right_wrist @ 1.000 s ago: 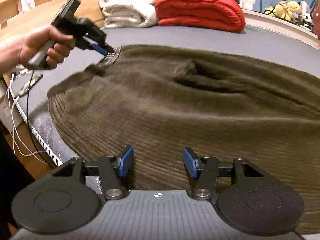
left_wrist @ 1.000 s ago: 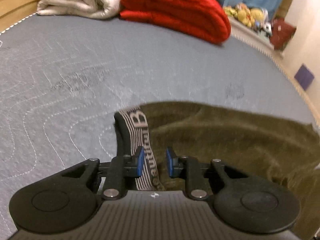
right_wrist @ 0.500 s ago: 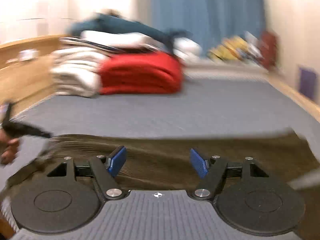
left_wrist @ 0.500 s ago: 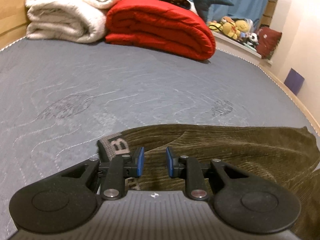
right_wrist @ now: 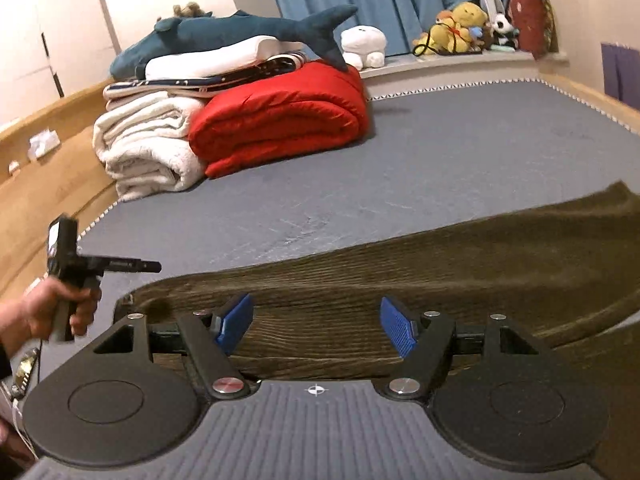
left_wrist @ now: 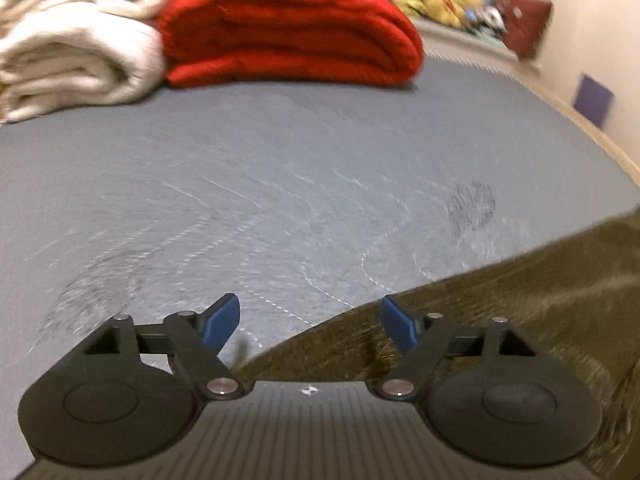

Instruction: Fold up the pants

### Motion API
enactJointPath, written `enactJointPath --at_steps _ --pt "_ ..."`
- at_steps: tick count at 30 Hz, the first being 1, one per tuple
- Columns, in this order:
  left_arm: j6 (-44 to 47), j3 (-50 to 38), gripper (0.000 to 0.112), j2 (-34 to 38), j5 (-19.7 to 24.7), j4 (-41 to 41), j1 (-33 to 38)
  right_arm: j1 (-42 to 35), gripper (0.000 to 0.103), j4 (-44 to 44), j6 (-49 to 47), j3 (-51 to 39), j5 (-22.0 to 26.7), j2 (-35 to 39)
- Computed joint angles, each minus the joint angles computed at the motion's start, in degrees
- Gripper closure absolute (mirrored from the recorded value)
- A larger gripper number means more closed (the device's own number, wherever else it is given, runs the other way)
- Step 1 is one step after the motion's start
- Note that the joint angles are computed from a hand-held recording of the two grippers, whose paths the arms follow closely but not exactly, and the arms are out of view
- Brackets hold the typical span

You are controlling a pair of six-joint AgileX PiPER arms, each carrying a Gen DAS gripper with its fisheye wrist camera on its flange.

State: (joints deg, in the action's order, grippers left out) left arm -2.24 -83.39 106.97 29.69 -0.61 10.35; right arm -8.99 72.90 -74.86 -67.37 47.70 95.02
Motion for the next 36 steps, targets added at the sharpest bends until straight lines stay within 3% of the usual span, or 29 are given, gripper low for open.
enactJointPath --at_steps 3,8,11,12,13,15,22,25,28,32,34,36 --pt "12.87 -5.03 0.03 4.19 4.13 -10.13 2.45 -1.41 0.031 -1.73 1.96 -1.24 1.34 0.42" --pt "24.24 -8.8 0.034 8.4 9.01 -16.56 3.08 -2.5 0.031 -3.35 4.2 -1.89 1.98 0.72" --pt "28.97 -8.78 0.063 9.3 9.86 -18.73 2.57 -2.92 0.031 -3.2 3.39 -1.27 1.8 0.09" --pt "29.57 -8.14 0.085 8.72 9.15 -18.65 2.08 -3.0 0.031 -3.29 3.3 -1.17 1.61 -0.08" --pt "28.85 -7.01 0.095 7.79 7.54 -16.27 1.19 -2.99 0.031 -3.41 3.43 -1.33 1.49 -0.14" --pt "30.06 -4.41 0.1 5.39 5.99 -14.99 0.35 -2.93 0.031 -3.48 3.53 -1.08 0.88 -0.63" --pt "31.78 13.07 0.102 -12.43 -3.44 -12.34 -5.08 -3.64 0.031 -2.42 4.64 0.05 -1.51 -1.85" --pt "34.65 21.76 0.103 -23.54 -3.57 -12.99 -9.23 -4.34 0.031 -1.54 6.13 1.31 -3.22 -3.07" --pt "33.03 29.65 0.104 -35.87 -0.76 -8.54 -15.97 -6.59 0.031 -0.13 8.54 3.33 -3.48 -4.91" --pt "33.81 37.78 0.106 -52.36 8.67 -10.3 -23.95 -11.73 0.031 2.63 10.27 6.01 -1.47 -7.53" --pt "28.35 41.94 0.106 -58.11 13.87 -4.64 -30.65 -13.99 0.031 4.1 9.97 6.68 -2.2 -8.15" --pt "19.27 45.93 0.106 -60.27 16.11 2.41 -36.35 -16.1 0.031 3.81 12.73 5.19 -2.82 -7.28"
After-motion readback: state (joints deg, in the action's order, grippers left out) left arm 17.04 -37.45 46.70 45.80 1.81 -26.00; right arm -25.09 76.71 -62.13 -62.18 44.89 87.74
